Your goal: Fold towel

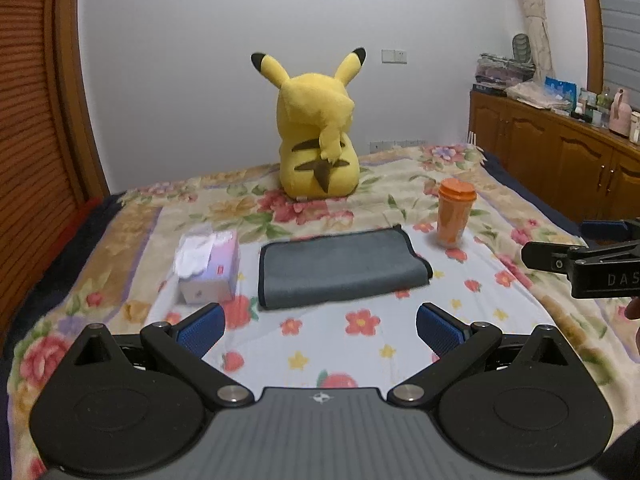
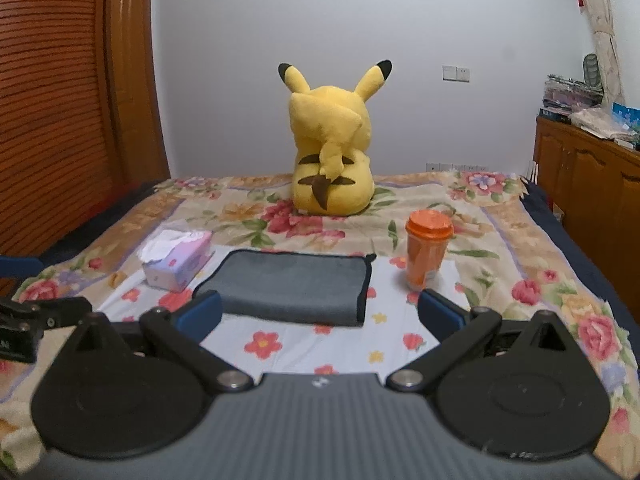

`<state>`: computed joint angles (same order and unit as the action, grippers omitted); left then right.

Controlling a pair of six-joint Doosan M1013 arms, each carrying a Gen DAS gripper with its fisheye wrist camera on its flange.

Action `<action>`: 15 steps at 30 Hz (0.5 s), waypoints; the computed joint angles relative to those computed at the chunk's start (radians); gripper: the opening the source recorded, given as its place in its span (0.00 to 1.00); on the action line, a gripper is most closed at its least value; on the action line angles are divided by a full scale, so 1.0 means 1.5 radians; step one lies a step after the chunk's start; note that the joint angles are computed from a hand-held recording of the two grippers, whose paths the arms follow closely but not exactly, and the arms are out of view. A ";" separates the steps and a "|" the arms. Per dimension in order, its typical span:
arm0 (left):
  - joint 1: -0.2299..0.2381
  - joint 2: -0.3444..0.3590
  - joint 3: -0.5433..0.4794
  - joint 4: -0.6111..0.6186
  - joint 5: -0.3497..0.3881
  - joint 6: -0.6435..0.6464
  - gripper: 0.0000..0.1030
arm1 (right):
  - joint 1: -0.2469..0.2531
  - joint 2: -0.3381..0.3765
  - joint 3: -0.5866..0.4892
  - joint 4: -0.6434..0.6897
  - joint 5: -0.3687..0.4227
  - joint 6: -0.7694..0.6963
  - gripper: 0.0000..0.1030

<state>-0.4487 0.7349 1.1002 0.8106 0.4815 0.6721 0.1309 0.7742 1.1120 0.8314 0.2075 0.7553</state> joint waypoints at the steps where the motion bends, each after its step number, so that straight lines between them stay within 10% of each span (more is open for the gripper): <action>1: 0.000 -0.003 0.008 0.004 -0.001 -0.009 1.00 | 0.001 -0.003 0.007 -0.001 -0.001 0.002 1.00; 15: -0.005 -0.014 0.084 0.045 0.003 -0.099 1.00 | 0.012 -0.020 0.077 -0.022 -0.030 0.014 1.00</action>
